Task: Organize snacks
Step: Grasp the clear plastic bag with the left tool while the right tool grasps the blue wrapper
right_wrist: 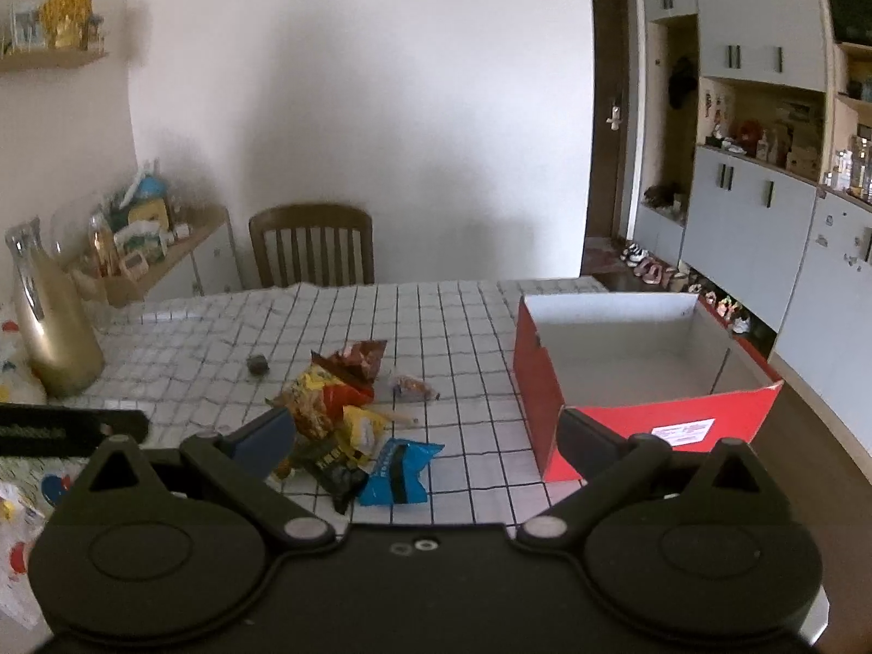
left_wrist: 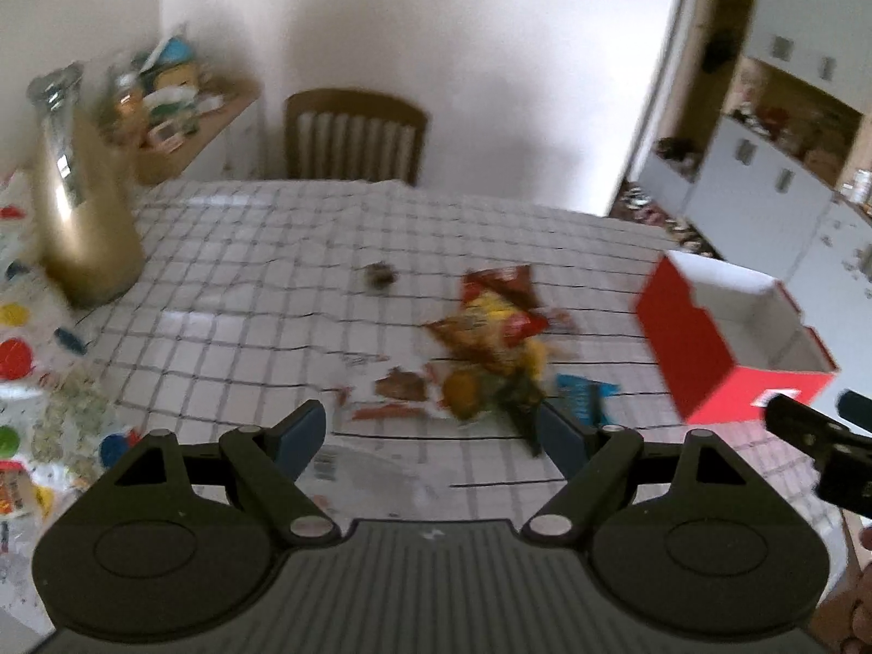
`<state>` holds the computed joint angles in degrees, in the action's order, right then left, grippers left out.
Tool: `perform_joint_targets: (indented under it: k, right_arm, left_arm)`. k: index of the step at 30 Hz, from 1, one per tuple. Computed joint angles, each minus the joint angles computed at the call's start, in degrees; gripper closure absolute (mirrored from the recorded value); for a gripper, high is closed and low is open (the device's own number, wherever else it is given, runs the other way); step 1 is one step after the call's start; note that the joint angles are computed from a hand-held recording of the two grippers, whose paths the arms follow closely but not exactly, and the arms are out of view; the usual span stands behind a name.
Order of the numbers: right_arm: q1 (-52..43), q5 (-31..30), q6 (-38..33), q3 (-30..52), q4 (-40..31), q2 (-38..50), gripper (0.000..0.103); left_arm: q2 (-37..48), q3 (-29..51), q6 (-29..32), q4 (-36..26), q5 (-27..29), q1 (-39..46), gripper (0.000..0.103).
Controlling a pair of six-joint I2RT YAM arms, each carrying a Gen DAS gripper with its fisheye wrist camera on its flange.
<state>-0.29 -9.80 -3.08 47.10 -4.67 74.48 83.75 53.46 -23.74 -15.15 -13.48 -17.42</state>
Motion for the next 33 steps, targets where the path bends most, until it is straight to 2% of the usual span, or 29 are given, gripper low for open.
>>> perform_joint_targets:
  k: [7, 13, 17, 27, 33]
  right_arm:
    - [0.4, 0.6, -0.4, 8.0, -1.1, 11.9, 0.002]
    - [1.7, 2.1, -1.1, 15.7, -4.2, 22.5, 0.007]
    - [2.7, 3.0, -1.4, 20.7, -7.2, 29.0, 0.010]
    - [3.6, 4.8, 1.6, 34.4, -16.0, 41.9, 0.023]
    - [3.9, 3.9, 5.3, 42.7, -20.8, 48.5, 0.027]
  left_arm:
    - [8.1, 6.6, -1.5, -5.6, 3.4, 8.2, 0.018]
    - [19.5, 15.6, -5.2, -13.1, 12.8, 12.8, 0.018]
    - [26.8, 21.0, -9.3, -16.9, 16.2, 13.0, 0.018]
    - [38.7, 32.8, -21.0, -24.7, 17.4, 12.0, 0.018]
    - [41.6, 35.2, -24.0, -25.1, 19.0, 11.7, 0.018]
